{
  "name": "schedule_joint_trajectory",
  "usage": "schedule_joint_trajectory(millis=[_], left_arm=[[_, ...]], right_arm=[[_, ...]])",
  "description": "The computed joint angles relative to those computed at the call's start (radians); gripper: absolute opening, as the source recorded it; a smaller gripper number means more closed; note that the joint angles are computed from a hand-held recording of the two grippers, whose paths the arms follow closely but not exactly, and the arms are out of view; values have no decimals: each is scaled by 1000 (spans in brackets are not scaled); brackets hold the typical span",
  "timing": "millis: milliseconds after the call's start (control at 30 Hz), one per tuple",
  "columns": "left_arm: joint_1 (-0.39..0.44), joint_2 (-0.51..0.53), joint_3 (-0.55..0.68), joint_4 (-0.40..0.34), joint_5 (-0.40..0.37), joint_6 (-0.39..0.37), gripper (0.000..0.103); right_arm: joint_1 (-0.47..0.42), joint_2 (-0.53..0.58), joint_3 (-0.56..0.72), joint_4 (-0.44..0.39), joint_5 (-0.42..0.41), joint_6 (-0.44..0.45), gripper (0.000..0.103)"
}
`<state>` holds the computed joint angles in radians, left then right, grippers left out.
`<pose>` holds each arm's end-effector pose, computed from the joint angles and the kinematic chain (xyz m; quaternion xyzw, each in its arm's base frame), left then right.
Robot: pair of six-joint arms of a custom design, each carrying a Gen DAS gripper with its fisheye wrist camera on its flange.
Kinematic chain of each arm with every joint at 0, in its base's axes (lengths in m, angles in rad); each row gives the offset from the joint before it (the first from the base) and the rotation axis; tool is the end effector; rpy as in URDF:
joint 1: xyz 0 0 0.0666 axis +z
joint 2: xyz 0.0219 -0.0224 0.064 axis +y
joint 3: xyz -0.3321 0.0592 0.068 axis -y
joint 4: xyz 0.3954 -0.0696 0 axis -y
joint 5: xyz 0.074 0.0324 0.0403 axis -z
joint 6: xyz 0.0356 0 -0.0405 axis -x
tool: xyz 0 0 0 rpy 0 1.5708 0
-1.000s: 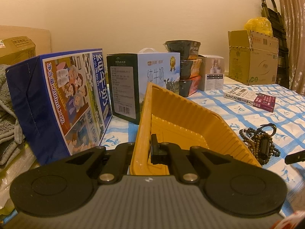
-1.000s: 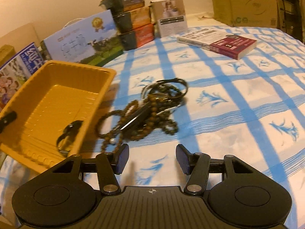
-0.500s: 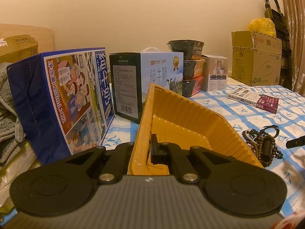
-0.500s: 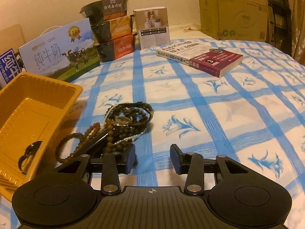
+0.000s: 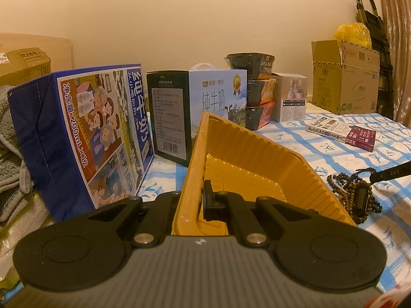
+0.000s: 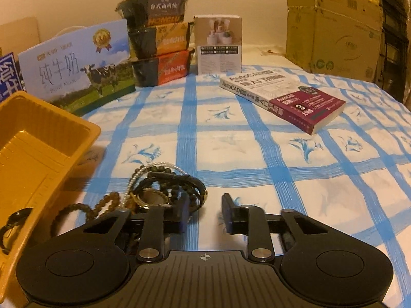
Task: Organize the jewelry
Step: 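Grasp the silver-faced black watch from the pile with the right tool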
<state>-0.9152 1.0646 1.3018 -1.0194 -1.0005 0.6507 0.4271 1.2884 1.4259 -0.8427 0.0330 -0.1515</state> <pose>0.2494 -0.2758 0.4811 -0.0758 0.8274 0.0761 0.5513 0.4281 0.1931 0.4515 -0.1178 0.9000 0.1053 0.4062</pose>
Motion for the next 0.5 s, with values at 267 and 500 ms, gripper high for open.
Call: schedule_joint_trajectory(millis=[267,500], left_arm=[[-6,14,13,-39,-18,42,5],[-10,21,24,-53,-22,58,5]], right_arm=[[23,-61,-22,-57,68,-150,9],[42,-163,-56,-237,71,-383,9]])
